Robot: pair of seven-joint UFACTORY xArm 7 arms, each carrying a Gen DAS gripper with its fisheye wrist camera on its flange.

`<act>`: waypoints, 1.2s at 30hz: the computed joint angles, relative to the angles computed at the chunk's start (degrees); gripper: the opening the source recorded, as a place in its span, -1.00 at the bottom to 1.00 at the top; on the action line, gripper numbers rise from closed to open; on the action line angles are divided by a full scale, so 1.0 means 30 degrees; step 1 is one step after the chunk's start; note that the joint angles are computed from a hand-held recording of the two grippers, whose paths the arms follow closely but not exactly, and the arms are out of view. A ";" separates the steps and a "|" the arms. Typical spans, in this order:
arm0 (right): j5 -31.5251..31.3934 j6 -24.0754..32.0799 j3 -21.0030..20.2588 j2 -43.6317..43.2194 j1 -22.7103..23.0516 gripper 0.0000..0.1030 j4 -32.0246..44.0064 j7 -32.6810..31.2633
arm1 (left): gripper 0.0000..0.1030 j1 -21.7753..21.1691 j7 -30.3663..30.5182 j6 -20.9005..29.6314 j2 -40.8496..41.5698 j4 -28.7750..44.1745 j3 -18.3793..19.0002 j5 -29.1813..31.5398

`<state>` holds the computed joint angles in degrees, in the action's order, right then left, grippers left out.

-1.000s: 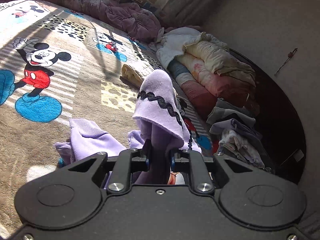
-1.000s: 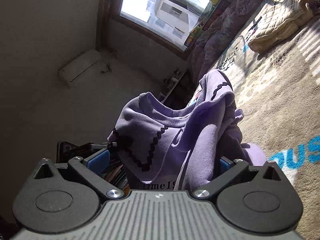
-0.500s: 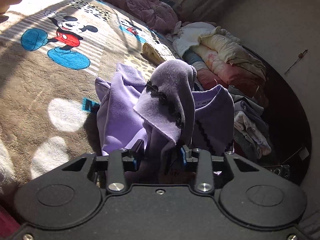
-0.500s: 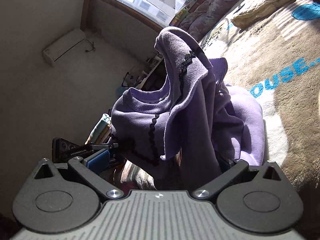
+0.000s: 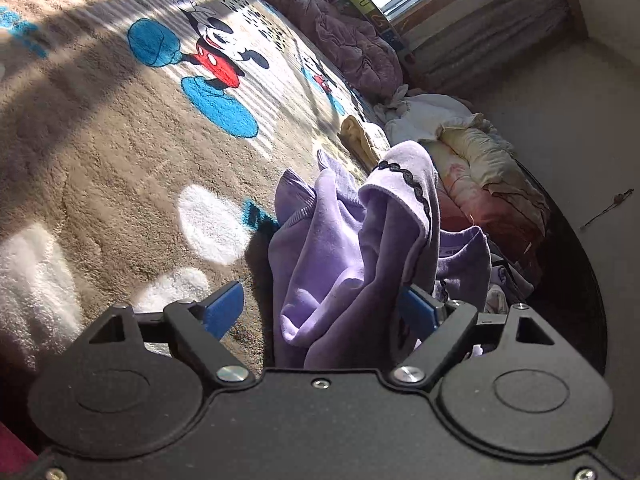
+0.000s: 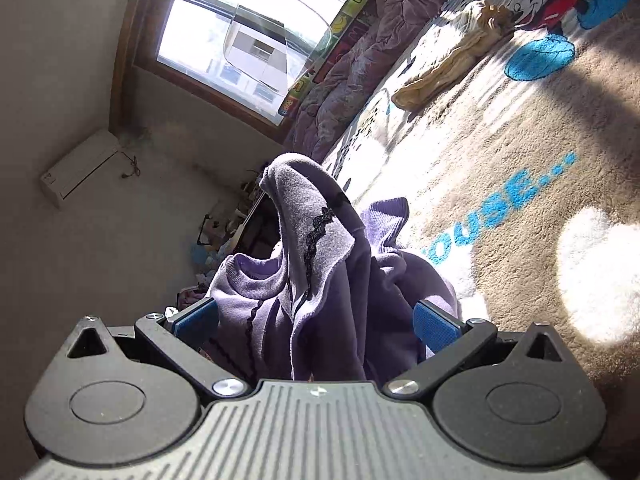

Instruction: Fold clothes

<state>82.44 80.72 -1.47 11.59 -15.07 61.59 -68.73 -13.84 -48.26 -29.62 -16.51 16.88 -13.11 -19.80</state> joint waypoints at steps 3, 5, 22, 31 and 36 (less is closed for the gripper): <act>-0.1242 -0.1644 0.0407 0.0990 0.0812 0.99 0.1632 0.0596 | 0.79 -0.0712 -0.1772 -0.0760 0.1947 0.0749 0.2569 0.3830; -0.2422 -0.2139 0.0763 0.2135 0.1143 0.99 0.3136 0.1617 | 0.83 -0.0576 -0.3244 -0.1139 0.3093 0.1388 0.3631 0.6247; -0.4171 0.0914 0.3494 0.5447 0.0150 0.52 0.6471 0.2392 | -0.09 0.4040 -0.7953 -0.4774 0.8204 0.5702 0.2918 1.4756; -0.0925 0.0595 0.3896 0.6487 0.0985 0.41 0.9871 0.2007 | -0.12 0.5858 -0.7973 -0.3150 0.8448 1.0710 0.3786 1.8354; -0.1470 -0.1970 0.4960 1.0472 0.2393 0.41 1.6961 0.3438 | -0.12 0.7999 -0.9333 -0.1434 1.1306 1.6203 0.3083 2.1485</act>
